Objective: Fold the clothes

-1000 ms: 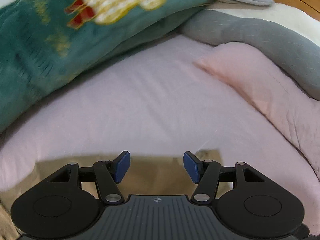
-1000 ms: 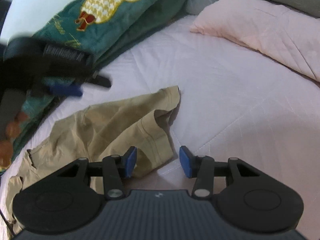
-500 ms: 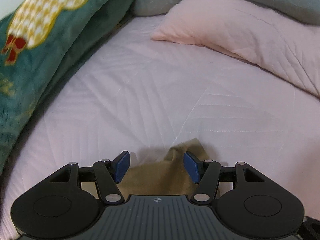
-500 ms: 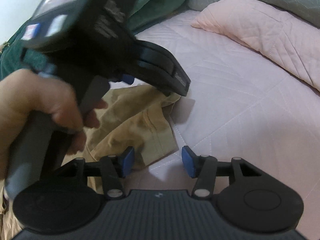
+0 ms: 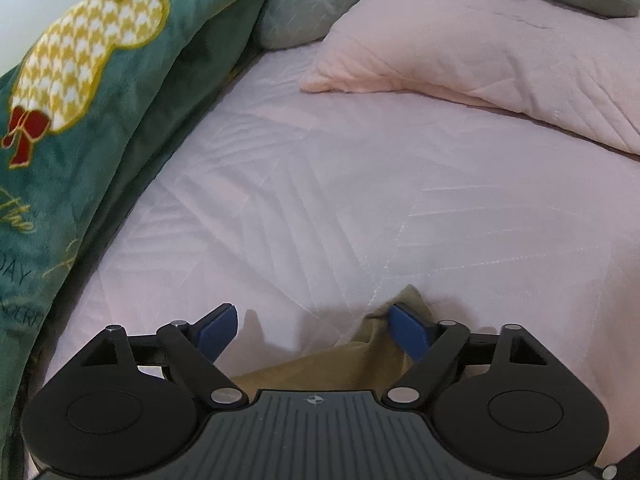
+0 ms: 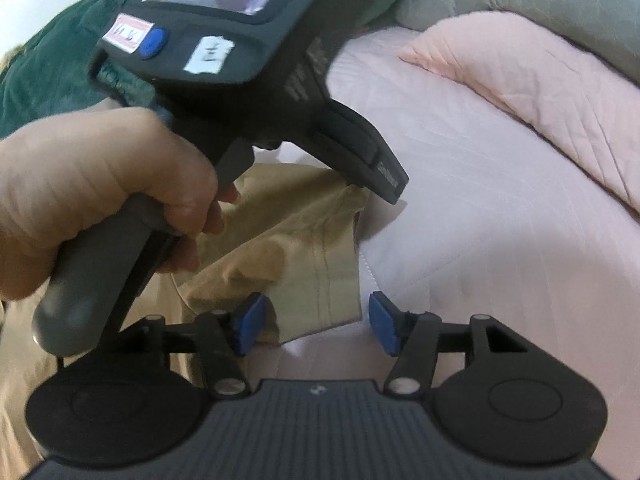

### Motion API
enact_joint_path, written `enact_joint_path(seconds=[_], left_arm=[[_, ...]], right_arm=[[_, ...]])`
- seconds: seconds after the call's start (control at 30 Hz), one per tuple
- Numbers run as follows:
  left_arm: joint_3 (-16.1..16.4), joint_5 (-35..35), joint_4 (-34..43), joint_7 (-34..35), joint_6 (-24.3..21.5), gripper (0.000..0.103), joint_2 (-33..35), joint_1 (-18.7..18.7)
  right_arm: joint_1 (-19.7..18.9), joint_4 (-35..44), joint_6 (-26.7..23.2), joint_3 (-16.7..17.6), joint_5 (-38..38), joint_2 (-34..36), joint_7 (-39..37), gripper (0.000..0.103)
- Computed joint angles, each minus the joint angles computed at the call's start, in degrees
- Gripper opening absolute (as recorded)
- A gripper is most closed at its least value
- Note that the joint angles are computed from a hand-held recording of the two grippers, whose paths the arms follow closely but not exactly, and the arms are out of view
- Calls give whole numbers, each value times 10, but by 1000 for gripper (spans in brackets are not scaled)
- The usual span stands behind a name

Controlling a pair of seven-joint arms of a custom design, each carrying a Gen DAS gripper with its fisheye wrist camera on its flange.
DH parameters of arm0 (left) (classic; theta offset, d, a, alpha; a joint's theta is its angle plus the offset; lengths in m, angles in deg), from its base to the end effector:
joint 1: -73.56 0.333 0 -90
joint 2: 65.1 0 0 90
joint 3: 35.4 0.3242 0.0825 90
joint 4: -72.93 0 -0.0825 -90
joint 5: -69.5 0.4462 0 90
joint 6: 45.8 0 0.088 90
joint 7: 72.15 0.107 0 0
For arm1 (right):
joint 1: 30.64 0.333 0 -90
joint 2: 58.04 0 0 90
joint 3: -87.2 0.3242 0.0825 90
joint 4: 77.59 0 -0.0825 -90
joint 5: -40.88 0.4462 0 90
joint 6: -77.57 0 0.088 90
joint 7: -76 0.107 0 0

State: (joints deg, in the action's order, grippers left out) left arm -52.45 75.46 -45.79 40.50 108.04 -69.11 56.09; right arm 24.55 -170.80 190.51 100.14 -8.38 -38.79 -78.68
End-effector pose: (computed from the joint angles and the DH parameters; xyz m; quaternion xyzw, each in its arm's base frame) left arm 0.5200 -0.3658 0.5209 -0.2281 0.9139 -0.2286 0.2460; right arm 0.3303 0.6481 0.4339 -0.4798 0.8039 -0.2327 0.2634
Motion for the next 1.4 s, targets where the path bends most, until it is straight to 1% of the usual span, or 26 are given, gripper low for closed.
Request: enact_joint_path(seconds=[0.03,0.07,0.13,0.17,0.2,0.23,0.3,0.37,0.4,0.43,0.5,0.53,0.57,0.6,0.63,0.67,0.7,0.73,0.87,0.97,1.1,1.2,1.27,1.33,1.37,1.4], left_arm=[[7,-60,4,40,-11,66,-1,-6],[13,-116,9,77,-24,54,-3,-10],[24,-227,7,155,-33,54,-15,-18],[28,-275,7,194,-40,59,-21,-22],[29,-297,10,216,-53,65,-25,-23],[24,-283,10,211,-57,69,-25,-19],[8,-211,9,170,-51,85,-20,-10],[-2,-137,22,129,-77,87,-4,-4],[0,-132,19,126,-75,93,-3,-4],[1,-132,12,125,-59,97,-4,-5],[5,-139,19,116,-63,100,2,-6],[8,-156,24,120,-72,96,4,-7],[12,-185,30,135,-85,86,6,-8],[16,-217,35,150,-100,67,6,-9],[19,-242,39,160,-114,55,5,-9],[20,-258,41,166,-124,36,4,-8],[19,-262,40,169,-128,23,2,-9],[19,-267,40,172,-133,21,1,-8],[26,-305,44,152,-146,11,-2,-1],[34,-338,30,159,-136,10,-17,7],[55,-420,9,189,-125,10,-50,19],[82,-499,-17,224,-123,10,-88,30],[102,-533,-42,237,-127,10,-118,44],[116,-533,-73,226,-128,11,-147,66],[119,-519,-90,213,-128,11,-160,82],[120,-495,-103,192,-132,13,-169,99]], right_arm=[[0,1,-2,0,1,1,-4,58],[0,2,-2,0,2,1,-7,58],[-2,-8,7,0,1,-7,-1,59],[-4,-13,12,0,0,-11,2,59],[-5,-17,16,1,-1,-13,3,60],[-6,-18,17,1,-2,-14,4,60],[-7,-16,17,2,-3,-14,4,62],[-7,-11,14,2,-2,-10,1,66],[-7,-9,13,3,-2,-9,-2,67],[-7,-5,10,3,-1,-6,-9,68],[-4,-2,5,2,-3,-4,-15,68],[-2,-5,5,1,-7,-7,-9,67],[0,-9,4,1,-10,-9,-3,63],[1,-12,2,1,-12,-12,4,61],[1,-16,0,1,-14,-16,12,51],[1,-24,2,2,-17,-22,21,37],[0,-31,4,3,-20,-28,30,31],[-2,-38,9,4,-21,-33,37,23],[-6,-38,14,11,-31,-37,29,15],[-5,-30,16,11,-45,-35,20,13],[2,0,4,8,-69,-28,-7,13],[16,55,-11,5,-89,-3,-55,13],[31,107,-20,1,-96,25,-101,13],[53,191,-29,-4,-94,77,-170,13],[58,222,-25,-7,-85,96,-200,13],[65,261,-24,-8,-74,123,-231,13]])
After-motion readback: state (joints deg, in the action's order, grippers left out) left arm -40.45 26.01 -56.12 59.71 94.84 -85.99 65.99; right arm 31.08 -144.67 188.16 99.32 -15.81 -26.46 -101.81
